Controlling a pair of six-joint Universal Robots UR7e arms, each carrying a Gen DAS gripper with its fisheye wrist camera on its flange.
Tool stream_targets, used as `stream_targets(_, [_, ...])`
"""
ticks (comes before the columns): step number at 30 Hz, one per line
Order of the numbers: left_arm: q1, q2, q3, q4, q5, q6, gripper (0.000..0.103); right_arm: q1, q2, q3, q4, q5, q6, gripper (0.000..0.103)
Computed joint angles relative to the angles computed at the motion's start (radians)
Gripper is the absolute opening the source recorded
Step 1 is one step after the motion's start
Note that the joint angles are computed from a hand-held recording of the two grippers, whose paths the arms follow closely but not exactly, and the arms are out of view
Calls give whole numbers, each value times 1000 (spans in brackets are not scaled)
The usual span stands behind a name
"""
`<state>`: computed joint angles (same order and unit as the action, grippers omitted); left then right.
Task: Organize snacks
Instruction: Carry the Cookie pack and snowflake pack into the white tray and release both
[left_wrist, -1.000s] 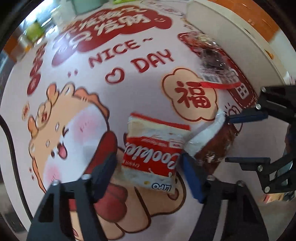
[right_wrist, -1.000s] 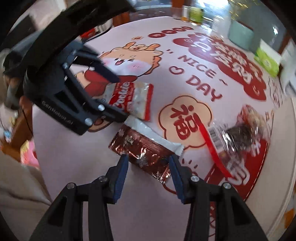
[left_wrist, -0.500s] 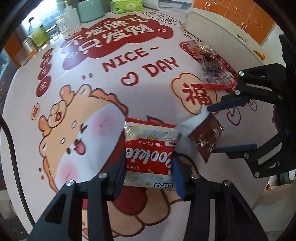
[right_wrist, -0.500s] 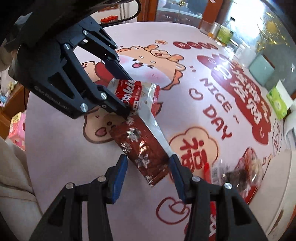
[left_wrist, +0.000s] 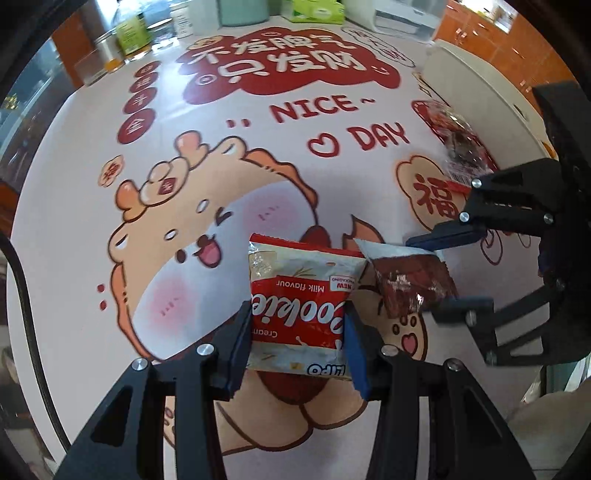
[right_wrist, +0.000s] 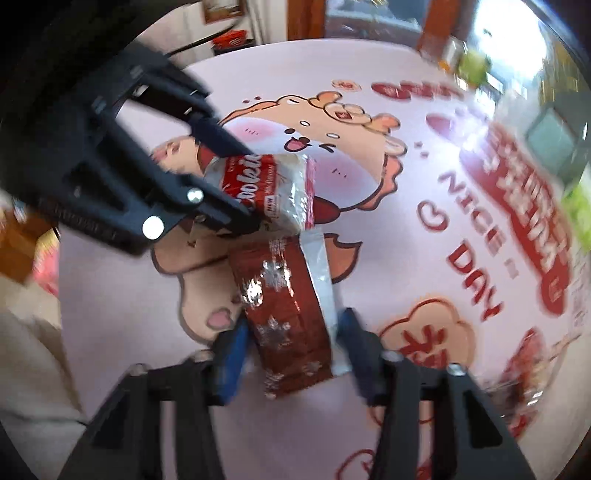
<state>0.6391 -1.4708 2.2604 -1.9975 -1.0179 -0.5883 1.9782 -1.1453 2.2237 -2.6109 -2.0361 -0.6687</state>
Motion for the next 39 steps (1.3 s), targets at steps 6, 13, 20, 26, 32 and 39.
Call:
stream_targets(6, [-18,-31,-16,5,0,-38,44,-21,-56,10,29,44,127,32])
stream_targets(13, [-118,48,-107,-98,-7,49,44,-3,-302,76,16,63,308,32])
stream_targets(20, [-206,294,-302,-284,-6,168,44,4,-595,84,13,-71,440,32])
stream_targets(26, [-239,552,-537,-320,-16,107,44,-45,-723,58,-38,-232,500,33])
stream_targets(32, [-263,731,-708,-282,8,85,44,-170,-811,45,-35,-234,477,34])
stream_targets(39, [-260,804,-775,-156,-13,-30,83,-294,-835,31,2,-146,451,45])
